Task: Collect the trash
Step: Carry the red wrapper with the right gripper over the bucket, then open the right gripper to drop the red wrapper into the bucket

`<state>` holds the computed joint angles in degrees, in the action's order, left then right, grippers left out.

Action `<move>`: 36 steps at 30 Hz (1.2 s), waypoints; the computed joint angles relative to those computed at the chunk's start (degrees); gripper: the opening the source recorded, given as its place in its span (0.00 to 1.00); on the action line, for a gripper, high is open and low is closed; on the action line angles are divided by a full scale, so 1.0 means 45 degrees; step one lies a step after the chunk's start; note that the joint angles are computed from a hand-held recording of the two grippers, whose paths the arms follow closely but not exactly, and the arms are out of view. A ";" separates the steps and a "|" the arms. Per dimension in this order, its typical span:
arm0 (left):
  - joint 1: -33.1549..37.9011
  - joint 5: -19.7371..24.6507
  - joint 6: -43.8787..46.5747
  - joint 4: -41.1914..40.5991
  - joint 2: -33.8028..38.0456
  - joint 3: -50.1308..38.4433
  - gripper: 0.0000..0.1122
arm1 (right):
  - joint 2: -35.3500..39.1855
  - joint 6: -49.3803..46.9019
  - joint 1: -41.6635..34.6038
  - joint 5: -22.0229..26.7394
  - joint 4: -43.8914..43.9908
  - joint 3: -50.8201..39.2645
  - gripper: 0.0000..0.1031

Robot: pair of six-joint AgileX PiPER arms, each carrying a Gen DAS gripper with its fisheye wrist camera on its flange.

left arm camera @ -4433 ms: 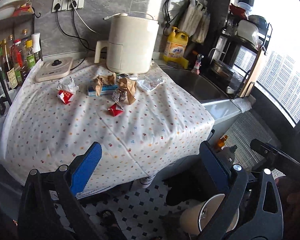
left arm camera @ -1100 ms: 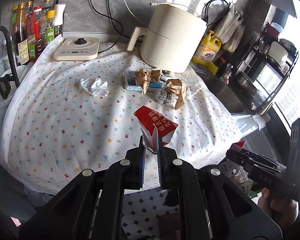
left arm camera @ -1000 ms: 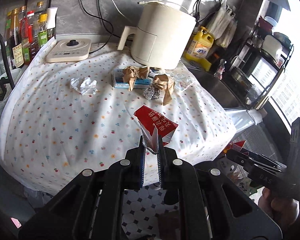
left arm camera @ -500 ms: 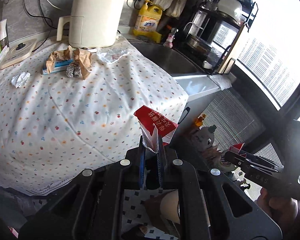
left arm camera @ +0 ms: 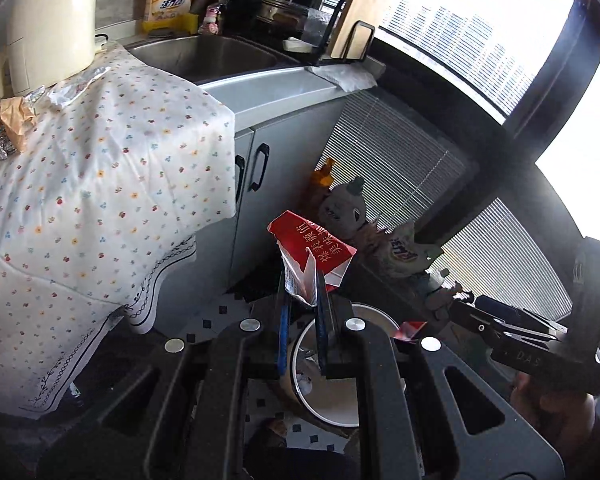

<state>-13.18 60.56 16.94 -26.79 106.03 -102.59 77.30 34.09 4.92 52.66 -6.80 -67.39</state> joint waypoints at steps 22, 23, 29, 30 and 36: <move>-0.2446 0.2042 0.0816 -0.0430 0.1691 -0.0980 0.71 | -0.3531 0.0548 -0.3197 0.0569 -0.0093 0.3083 0.77; -0.2358 0.2020 0.0746 -0.0367 0.1693 -0.1063 0.72 | -0.3412 0.0529 -0.3153 0.0492 -0.0035 0.3051 0.77; -0.1091 0.1896 0.0365 -0.0240 0.1377 -0.1143 0.78 | -0.1818 0.0570 -0.1825 0.0034 -0.0169 0.1785 0.81; -0.0836 0.1820 0.0320 -0.0170 0.1275 -0.1156 0.79 | -0.1466 0.0542 -0.1535 -0.0086 -0.0260 0.1443 0.83; 0.0978 0.1503 -0.0099 0.0219 0.0910 -0.1721 0.85 | 0.1063 0.0416 0.0090 -0.0396 -0.0423 -0.1399 0.87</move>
<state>-8.78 67.32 16.49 -25.81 110.13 -110.33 82.08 35.96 5.32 50.88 -8.70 -73.68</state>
